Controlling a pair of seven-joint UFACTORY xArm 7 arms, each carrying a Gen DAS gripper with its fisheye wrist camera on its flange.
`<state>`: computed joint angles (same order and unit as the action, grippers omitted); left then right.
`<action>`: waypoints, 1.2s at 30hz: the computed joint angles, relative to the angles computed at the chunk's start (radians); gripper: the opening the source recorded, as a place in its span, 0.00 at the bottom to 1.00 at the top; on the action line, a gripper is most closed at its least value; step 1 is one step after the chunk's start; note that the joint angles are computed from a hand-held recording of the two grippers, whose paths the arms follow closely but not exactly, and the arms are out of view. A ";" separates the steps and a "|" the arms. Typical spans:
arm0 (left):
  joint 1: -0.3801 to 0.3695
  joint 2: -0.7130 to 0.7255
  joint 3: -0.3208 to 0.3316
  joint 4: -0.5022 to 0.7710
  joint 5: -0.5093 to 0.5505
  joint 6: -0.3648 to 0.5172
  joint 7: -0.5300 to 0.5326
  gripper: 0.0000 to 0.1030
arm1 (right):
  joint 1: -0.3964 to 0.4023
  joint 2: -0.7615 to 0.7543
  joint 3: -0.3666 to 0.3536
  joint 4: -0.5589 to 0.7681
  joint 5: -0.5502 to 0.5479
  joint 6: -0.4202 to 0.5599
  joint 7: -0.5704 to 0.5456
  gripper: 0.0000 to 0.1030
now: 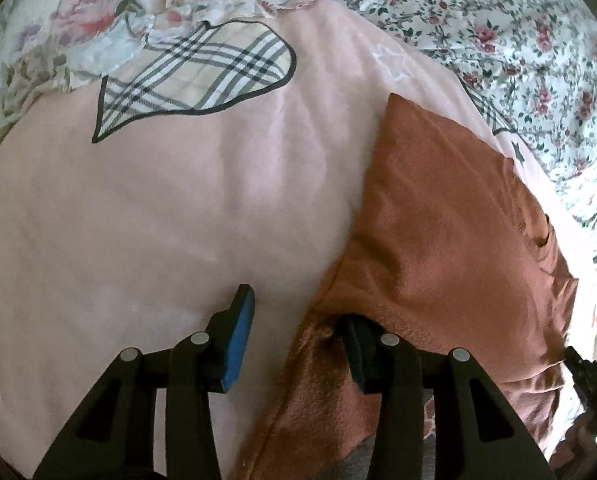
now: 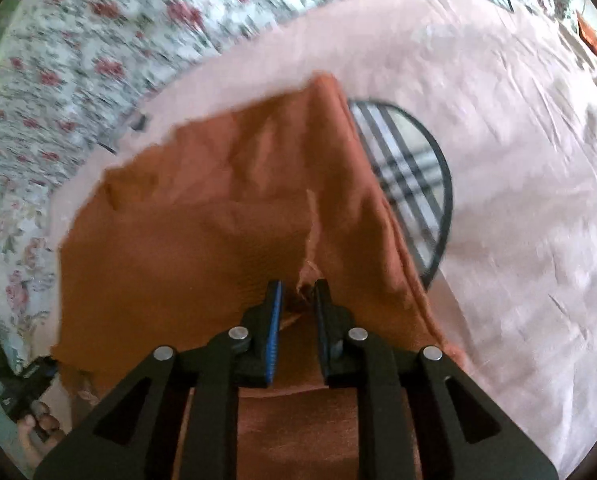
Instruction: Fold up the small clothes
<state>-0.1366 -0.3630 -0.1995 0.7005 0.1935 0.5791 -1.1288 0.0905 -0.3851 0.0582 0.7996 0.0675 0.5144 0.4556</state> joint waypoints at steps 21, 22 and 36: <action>-0.220 -0.241 -0.057 -0.061 -0.248 0.406 0.185 0.56 | 0.061 -0.309 -0.026 -0.155 0.133 0.218 -0.106 0.32; -0.234 -0.249 -0.068 -0.064 -0.251 0.423 0.187 0.56 | 0.068 -0.325 -0.024 -0.166 0.139 0.228 -0.102 0.32; -0.328 -0.598 0.006 -0.235 -0.449 0.504 0.338 0.56 | 0.032 -0.765 0.000 -0.298 0.086 0.552 -0.007 0.41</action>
